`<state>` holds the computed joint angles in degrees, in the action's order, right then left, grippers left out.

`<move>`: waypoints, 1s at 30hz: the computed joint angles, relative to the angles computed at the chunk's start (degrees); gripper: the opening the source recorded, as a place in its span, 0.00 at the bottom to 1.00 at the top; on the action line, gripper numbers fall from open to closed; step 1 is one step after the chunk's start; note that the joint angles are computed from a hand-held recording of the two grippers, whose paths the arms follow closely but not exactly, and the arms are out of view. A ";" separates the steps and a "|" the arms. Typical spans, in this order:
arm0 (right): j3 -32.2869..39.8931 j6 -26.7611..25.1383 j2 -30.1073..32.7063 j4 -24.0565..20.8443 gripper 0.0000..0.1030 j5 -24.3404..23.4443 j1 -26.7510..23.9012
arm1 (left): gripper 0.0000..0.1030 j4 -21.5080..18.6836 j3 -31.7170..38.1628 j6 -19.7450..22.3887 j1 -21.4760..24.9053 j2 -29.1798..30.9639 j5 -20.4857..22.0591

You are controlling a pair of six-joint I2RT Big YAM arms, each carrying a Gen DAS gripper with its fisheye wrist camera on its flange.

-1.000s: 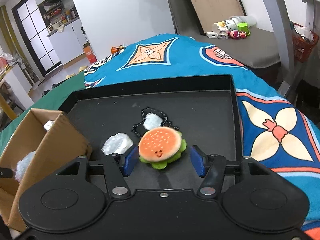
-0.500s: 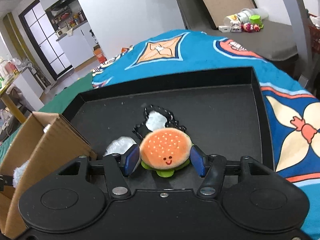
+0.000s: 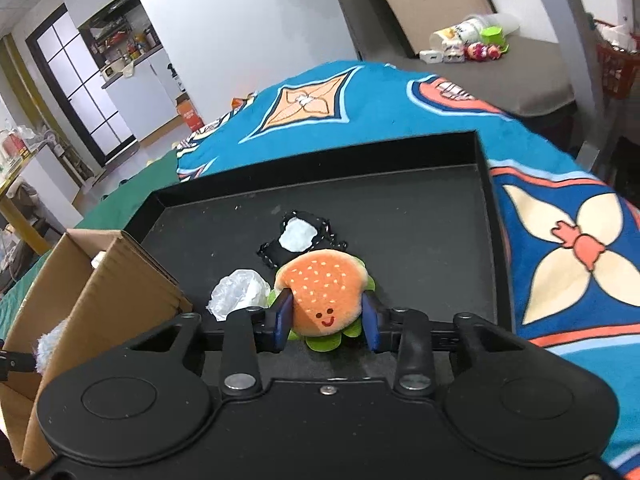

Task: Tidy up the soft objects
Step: 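Carry the hamburger plush with the right gripper over the box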

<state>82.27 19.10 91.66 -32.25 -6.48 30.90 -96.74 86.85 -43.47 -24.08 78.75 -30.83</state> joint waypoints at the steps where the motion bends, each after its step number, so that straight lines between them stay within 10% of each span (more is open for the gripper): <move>1: -0.03 0.03 -0.24 -0.20 0.34 0.44 0.17 | 0.55 0.22 -0.21 0.07 -0.04 -0.32 -0.04; 30: -0.94 -0.18 -8.08 -6.56 0.34 11.85 7.48 | 0.55 10.83 -7.64 3.30 3.70 -10.91 5.93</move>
